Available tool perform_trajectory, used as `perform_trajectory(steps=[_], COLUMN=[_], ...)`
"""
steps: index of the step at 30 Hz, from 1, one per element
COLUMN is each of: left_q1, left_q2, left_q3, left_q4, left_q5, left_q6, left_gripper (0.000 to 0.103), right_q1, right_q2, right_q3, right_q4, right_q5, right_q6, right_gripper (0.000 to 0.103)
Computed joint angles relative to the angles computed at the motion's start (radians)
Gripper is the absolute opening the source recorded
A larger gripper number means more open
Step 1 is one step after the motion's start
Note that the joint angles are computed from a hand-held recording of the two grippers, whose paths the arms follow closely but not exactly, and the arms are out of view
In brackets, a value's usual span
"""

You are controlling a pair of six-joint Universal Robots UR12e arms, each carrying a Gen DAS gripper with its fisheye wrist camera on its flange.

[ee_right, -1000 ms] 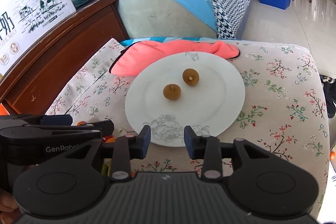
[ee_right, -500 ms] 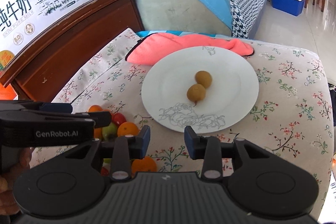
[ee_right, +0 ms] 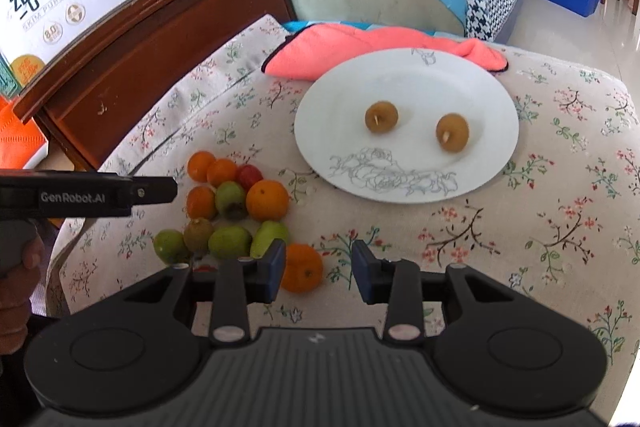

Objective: Organize fruits
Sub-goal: 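Withdraw both open tools from the plate back toward the fruit pile, then grasp a green lime with the left tool while the right tool grasps an orange mandarin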

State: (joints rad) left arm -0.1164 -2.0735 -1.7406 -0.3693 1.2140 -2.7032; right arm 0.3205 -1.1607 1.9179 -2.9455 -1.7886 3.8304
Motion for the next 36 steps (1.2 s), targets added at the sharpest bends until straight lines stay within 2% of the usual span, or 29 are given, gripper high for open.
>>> perform_trajectory(steps=[4,15,26,32,36], left_q1=[0.008,0.02,0.013,0.01,0.004], left_q2=[0.005,0.016,-0.004,-0.009,-0.011], left_q3=[-0.011,-0.043,-0.047,-0.05,-0.052], left_q4=[-0.011,-0.046,-0.007,0.005,0.001], left_q5=[-0.004,-0.035,-0.026,-0.037,-0.02], left_q6=[0.014,0.131,0.162,0.184,0.206], left_gripper=[0.08,0.079,0.077,0.072,0.061], right_q1=[0.003,0.002,0.005,0.006,0.005], right_q2=[0.001,0.011,0.027,0.035,0.038], right_q3=[0.0,-0.011,-0.03,-0.034,-0.035], right_q4=[0.006,0.029,0.053,0.04,0.034], right_q5=[0.009,0.046,0.037,0.026,0.022], right_q6=[-0.01,-0.05,-0.056,-0.065,-0.066], right_gripper=[0.038,0.038,0.038,0.04,0.04])
